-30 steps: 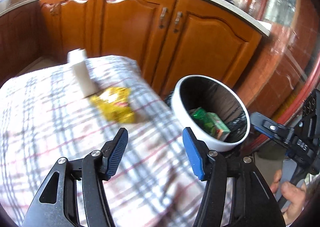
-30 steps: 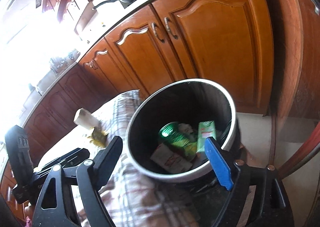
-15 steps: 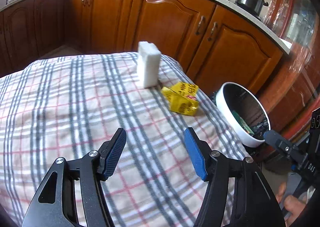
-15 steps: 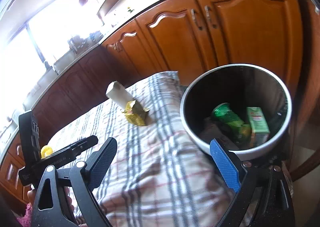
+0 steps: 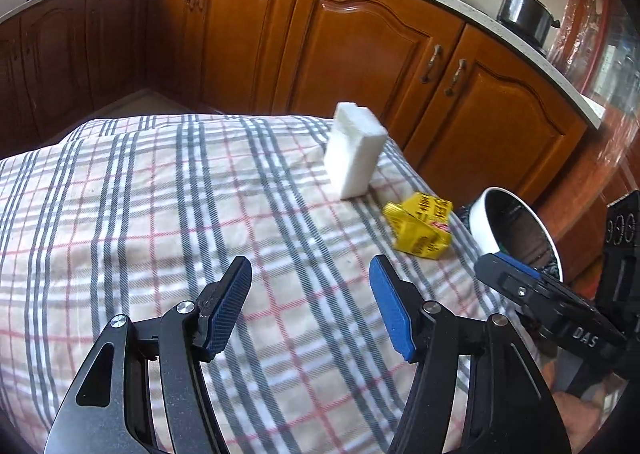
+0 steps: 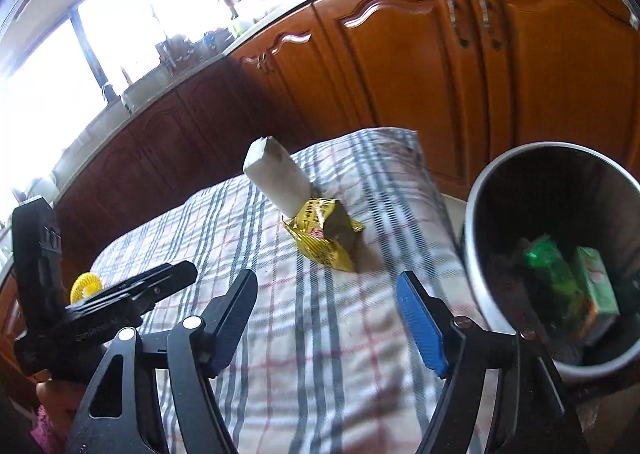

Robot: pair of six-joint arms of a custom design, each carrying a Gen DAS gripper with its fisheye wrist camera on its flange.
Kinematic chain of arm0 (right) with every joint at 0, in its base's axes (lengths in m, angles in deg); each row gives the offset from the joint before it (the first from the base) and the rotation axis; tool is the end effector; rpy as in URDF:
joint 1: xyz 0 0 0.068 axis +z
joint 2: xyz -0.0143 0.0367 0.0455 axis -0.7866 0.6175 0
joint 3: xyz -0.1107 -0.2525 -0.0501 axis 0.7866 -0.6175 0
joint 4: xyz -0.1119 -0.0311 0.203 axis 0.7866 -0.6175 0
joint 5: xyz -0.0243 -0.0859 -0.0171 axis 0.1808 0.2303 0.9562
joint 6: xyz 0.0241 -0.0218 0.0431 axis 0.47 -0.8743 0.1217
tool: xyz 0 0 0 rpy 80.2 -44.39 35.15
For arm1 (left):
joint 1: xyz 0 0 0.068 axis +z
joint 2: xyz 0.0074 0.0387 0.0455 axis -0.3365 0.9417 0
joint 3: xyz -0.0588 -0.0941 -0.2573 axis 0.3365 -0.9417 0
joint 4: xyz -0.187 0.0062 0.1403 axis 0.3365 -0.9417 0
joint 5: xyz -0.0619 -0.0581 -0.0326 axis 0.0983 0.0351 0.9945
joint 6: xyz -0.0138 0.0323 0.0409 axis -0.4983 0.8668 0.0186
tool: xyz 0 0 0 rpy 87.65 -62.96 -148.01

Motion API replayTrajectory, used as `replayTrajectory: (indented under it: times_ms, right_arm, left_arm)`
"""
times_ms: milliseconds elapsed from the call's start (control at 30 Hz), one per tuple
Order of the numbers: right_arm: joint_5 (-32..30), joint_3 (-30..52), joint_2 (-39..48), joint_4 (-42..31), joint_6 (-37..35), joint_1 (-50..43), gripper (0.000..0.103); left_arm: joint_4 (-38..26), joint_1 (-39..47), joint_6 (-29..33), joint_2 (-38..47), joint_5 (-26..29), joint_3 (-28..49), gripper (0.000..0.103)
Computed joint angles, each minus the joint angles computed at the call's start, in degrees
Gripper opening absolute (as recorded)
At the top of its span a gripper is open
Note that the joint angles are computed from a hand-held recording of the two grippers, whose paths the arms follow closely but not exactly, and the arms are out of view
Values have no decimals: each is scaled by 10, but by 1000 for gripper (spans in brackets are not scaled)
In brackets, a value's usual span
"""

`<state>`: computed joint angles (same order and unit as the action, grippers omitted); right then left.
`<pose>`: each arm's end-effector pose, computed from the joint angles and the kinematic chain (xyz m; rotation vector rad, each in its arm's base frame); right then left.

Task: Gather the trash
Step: 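Grasp the white foam block with the left tool while the right tool grasps the yellow snack wrapper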

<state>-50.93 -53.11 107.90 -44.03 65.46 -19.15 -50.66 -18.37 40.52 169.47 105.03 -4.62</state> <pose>0.2484 0.1489 0.1488 0.1923 2.2909 0.3332 0.3136 -0.0082 0.1785 0.3225 2.3746 -0.4688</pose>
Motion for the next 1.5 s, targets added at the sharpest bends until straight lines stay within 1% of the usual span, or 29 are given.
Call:
replayTrajectory:
  times_ms: [67,133,167,200,233,267,300,333,367,433,500,633,700,800,967,1033,1067,1100,1200,1267,1367,1500]
  right_arm:
    - [-17,20,24,4,-16,-10,70]
    - [-20,38,44,3,-33,-16,69]
    - [-22,48,53,0,-42,-19,66]
    - [-30,60,66,-3,-49,-26,58]
    - [-34,66,74,-2,-50,-29,52]
    - [-38,70,80,-1,-52,-32,36]
    - [-43,74,85,-1,-55,-35,24]
    - [-51,77,91,1,-59,-38,24]
    - [-53,75,92,6,-59,-39,22]
    - [-47,56,85,25,-53,-35,19]
    - [-47,42,75,37,-43,-37,11]
    - [-38,4,39,60,-24,-34,9]
    - [-31,-6,25,61,-22,-30,8]
    - [-31,-17,14,62,-18,-31,8]
    - [-40,-31,14,78,-11,-39,8]
    - [-41,-35,12,79,-9,-38,8]
    - [-39,-36,12,80,-8,-35,8]
    - [-37,-39,10,81,-6,-34,8]
    - [-26,-49,-2,79,3,-28,8]
    - [-25,-56,-10,79,7,-25,8]
    - [-19,-66,-23,80,11,-14,7]
    - [1,-79,-44,73,20,11,7]
  left_arm:
    - [-3,2,2,16,0,15,62]
    - [-3,2,2,29,-2,26,62]
    - [-2,1,2,34,-3,32,62]
    - [-2,-1,2,38,-4,36,62]
    - [-3,-5,0,43,-6,42,62]
    - [-4,-8,-2,47,-6,48,62]
    - [-5,-12,-2,51,-6,54,62]
    - [-7,-17,-3,55,-8,60,62]
    - [-5,-25,-5,58,-11,65,63]
    - [0,-40,-11,66,-20,75,67]
    - [14,-62,-23,77,-37,86,69]
    - [26,-99,-51,115,-84,120,73]
    - [20,-115,-70,142,-104,149,73]
    - [32,-135,-89,164,-137,170,73]
    - [55,-153,-103,187,-174,181,73]
    - [55,-155,-100,195,-174,188,57]
    - [46,-154,-95,201,-166,196,37]
    - [37,-151,-89,204,-147,204,27]
    - [48,-149,-67,185,-136,181,26]
    - [43,-145,-53,164,-122,158,25]
    - [48,-134,-33,120,-92,105,25]
    - [41,-107,10,47,-56,26,25]
